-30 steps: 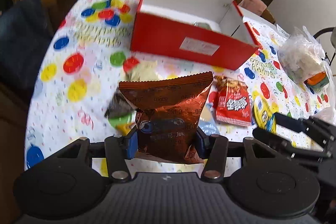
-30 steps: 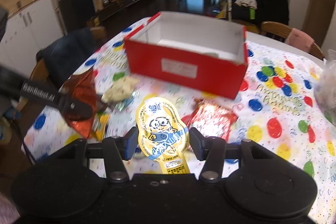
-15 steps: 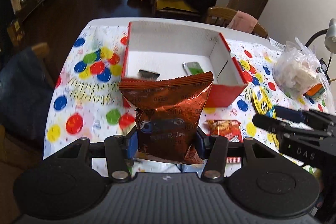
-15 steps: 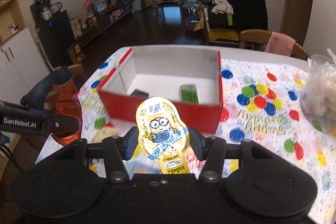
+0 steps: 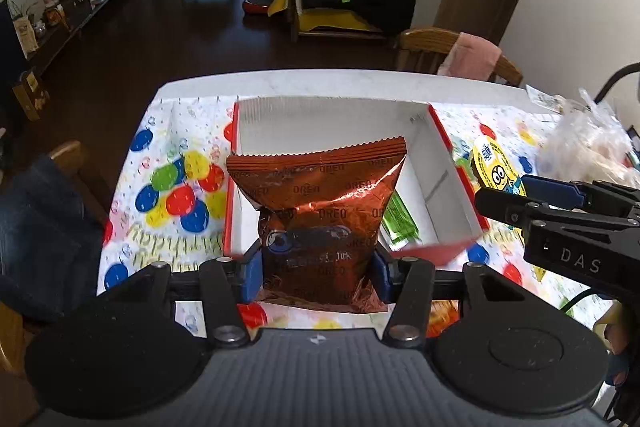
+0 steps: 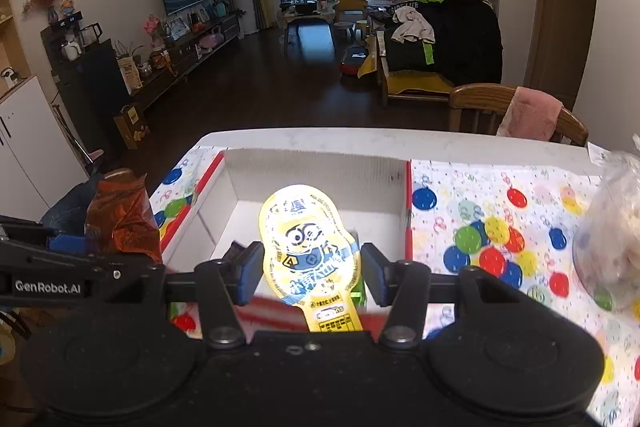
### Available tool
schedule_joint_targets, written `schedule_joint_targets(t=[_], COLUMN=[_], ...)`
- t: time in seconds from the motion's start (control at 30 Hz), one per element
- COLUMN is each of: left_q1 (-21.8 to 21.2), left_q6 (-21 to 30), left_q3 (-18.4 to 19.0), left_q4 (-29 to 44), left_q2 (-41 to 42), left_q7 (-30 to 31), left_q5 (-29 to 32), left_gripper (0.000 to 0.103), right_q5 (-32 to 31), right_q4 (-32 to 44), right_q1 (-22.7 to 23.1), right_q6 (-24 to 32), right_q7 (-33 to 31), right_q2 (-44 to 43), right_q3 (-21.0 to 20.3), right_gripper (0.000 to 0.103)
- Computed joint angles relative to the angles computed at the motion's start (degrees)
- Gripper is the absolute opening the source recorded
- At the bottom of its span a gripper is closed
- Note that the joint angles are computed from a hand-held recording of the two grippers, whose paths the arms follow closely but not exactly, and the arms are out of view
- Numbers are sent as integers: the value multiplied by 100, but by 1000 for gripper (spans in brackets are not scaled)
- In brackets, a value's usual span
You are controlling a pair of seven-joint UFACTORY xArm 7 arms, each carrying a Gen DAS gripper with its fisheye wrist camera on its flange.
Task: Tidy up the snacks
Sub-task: 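Carry the Oreo bag with the left tool while the right tool carries the lollipop into the box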
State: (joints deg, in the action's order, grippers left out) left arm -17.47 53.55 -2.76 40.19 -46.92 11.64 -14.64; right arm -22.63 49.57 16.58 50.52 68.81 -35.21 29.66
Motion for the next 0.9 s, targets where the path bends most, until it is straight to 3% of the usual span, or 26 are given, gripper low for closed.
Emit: schedule_joint_targets(t=[0.27, 0.6, 0.9], left_q1=[83, 182, 130], left_q6=[-286, -507, -275], left_q3=[-227, -553, -651], left_q4=[565, 1180, 1740], left_q2=[1127, 2409, 3388], left_q7=[-303, -814, -1105], left_q5=[142, 738, 1189], left_gripper=[52, 52, 52], right_q5=[-196, -241, 24], right_q4=[57, 179, 400], right_q1=[-188, -194, -10], right_q6=[-569, -1033, -1277], right_q7=[-343, -742, -1174], right_q2=[600, 1543, 2340], right_q3=[-396, -956, -1399], right_gripper=[51, 51, 51])
